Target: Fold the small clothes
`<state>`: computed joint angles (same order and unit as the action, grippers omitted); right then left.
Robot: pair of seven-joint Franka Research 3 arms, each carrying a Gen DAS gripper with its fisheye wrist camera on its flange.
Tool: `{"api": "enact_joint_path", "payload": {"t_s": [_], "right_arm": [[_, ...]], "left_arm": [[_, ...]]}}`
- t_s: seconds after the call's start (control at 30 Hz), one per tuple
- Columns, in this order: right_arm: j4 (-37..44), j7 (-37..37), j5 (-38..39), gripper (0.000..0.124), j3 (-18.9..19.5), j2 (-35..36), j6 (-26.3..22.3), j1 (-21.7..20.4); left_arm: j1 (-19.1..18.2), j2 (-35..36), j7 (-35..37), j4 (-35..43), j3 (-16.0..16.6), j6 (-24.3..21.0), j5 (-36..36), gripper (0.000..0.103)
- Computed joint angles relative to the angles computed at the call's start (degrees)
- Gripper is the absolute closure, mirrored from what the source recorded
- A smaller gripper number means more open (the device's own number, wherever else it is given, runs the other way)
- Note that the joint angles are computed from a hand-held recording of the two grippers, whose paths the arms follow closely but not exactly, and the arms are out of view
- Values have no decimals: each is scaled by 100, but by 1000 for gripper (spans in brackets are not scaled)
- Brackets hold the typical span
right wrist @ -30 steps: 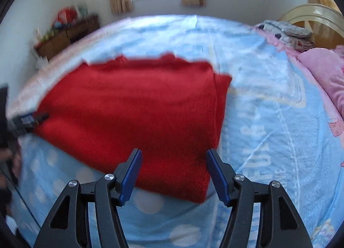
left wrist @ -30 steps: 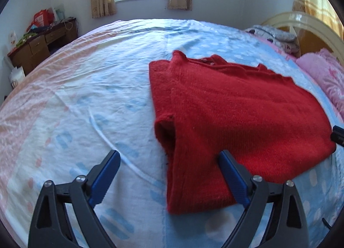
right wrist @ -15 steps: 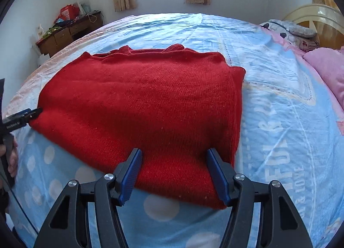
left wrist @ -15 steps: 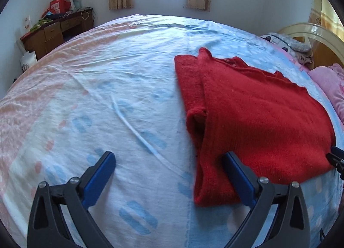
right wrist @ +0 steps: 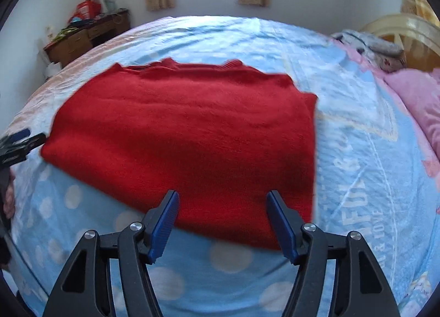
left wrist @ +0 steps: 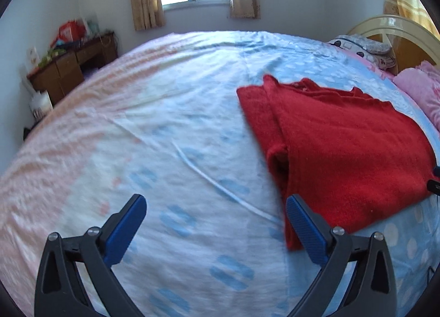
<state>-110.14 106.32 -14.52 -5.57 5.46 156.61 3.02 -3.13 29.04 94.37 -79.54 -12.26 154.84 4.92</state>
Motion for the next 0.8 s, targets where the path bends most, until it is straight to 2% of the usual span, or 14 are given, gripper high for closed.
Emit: {"api": "enact_joint_path", "payload": {"t_s": [0.1,0.2,0.33,0.6,0.8], "right_arm": [[-26,24,-435,57,70,-51,176,157],[58,-278,-478,57,188,43,343,291],[334,-401,-639,57,221,309,386,548],[622,-470,-926,57,35,719,574,1038],[685,26,-1654,57,-296,854,802,1462]], "left_arm": [[-52,117,-55,210,70,-127,80,0],[-98,210,-138,343,147,-198,187,0],[-22,240,-87,379,69,-296,115,0],[9,306,37,496,20,-476,9,0],[-22,418,107,708,36,-578,-12,0]]}}
